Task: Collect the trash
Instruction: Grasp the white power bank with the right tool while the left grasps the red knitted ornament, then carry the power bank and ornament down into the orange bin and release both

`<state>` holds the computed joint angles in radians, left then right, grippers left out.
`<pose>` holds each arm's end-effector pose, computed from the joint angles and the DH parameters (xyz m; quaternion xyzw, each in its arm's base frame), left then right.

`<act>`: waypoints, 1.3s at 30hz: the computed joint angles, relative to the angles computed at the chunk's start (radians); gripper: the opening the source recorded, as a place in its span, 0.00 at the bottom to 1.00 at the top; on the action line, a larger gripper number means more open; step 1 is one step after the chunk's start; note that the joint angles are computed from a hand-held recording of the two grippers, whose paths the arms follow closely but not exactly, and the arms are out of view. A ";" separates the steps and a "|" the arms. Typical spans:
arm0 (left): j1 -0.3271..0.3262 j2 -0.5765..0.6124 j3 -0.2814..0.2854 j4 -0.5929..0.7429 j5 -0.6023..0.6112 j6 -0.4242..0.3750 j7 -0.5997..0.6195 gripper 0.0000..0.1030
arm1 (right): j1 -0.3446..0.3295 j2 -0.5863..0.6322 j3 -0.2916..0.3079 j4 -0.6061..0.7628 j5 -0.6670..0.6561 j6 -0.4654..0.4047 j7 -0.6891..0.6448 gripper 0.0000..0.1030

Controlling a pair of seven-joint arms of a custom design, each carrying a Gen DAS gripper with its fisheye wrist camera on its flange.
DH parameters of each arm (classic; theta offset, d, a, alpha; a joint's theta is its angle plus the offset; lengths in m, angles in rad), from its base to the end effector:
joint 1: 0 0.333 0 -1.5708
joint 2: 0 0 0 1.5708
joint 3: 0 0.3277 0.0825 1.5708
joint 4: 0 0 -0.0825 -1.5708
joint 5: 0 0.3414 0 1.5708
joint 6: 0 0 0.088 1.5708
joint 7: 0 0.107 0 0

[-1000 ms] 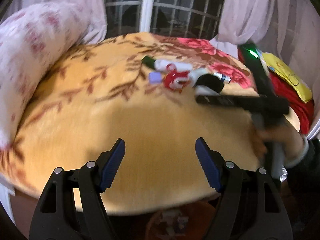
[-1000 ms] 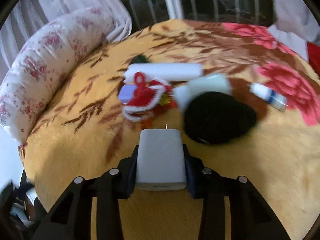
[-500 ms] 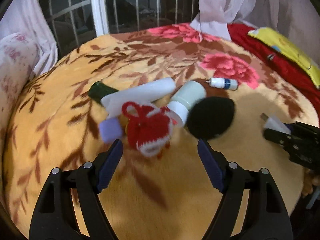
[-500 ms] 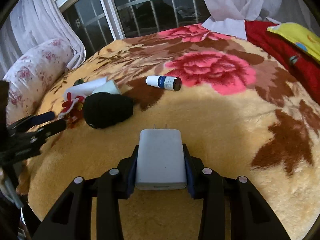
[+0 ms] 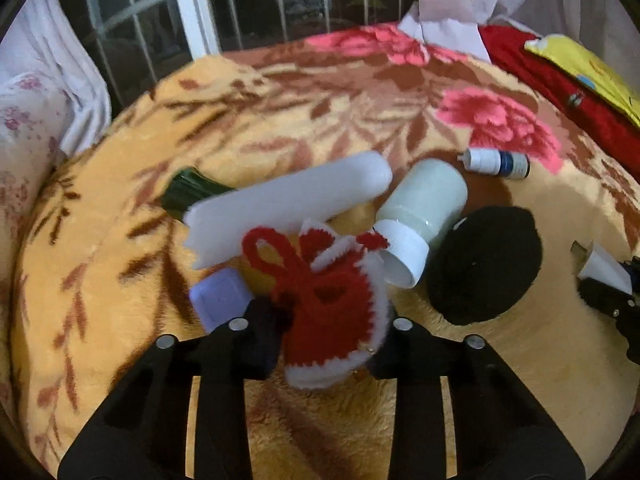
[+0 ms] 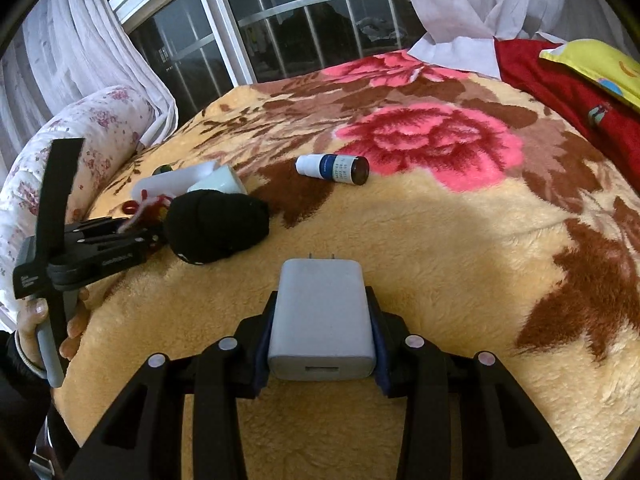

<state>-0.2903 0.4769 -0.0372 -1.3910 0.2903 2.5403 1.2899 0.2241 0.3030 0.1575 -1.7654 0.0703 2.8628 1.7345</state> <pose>0.6728 -0.2255 0.5361 -0.5872 0.7323 -0.2393 0.2483 0.6125 0.2272 0.5203 -0.6926 0.6069 -0.1534 0.3585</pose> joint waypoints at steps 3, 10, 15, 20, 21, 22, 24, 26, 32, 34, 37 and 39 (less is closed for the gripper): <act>-0.003 -0.079 0.016 -0.122 0.025 0.126 -0.068 0.28 | 0.000 -0.002 -0.001 -0.009 -0.002 0.014 -0.002 0.38; 0.017 -0.364 -0.006 -0.503 0.062 0.295 -0.244 0.28 | 0.016 -0.006 -0.020 -0.017 -0.036 0.026 0.029 0.38; 0.061 -0.588 -0.055 -0.785 0.152 0.343 -0.422 0.28 | 0.041 -0.014 -0.050 -0.028 -0.099 0.035 0.088 0.38; 0.107 -0.738 -0.130 -0.981 0.122 0.344 -0.458 0.28 | 0.095 -0.046 -0.108 -0.046 -0.235 0.019 0.221 0.38; 0.100 -0.751 -0.132 -1.005 0.090 0.349 -0.437 0.28 | 0.090 -0.060 -0.098 -0.060 -0.234 0.020 0.226 0.38; 0.095 -0.763 -0.139 -1.029 0.064 0.350 -0.419 0.28 | 0.083 -0.076 -0.085 -0.077 -0.227 0.027 0.226 0.38; 0.110 -0.781 -0.171 -1.065 0.041 0.350 -0.409 0.28 | 0.080 -0.109 -0.070 -0.109 -0.222 0.037 0.226 0.38; 0.106 -0.792 -0.187 -1.093 -0.007 0.350 -0.381 0.28 | 0.092 -0.160 -0.064 -0.156 -0.243 0.050 0.234 0.38; 0.113 -0.827 -0.240 -1.157 -0.118 0.363 -0.294 0.29 | 0.137 -0.333 -0.026 -0.344 -0.180 0.109 0.164 0.38; 0.108 -0.837 -0.253 -1.173 -0.161 0.359 -0.264 0.29 | 0.170 -0.381 -0.024 -0.403 -0.134 0.119 0.121 0.38; 0.114 -0.859 -0.274 -1.198 -0.209 0.357 -0.225 0.29 | 0.244 -0.453 -0.035 -0.504 -0.063 0.126 0.059 0.38; 0.118 -0.875 -0.281 -1.213 -0.239 0.353 -0.208 0.29 | 0.287 -0.483 -0.044 -0.558 -0.024 0.123 0.040 0.38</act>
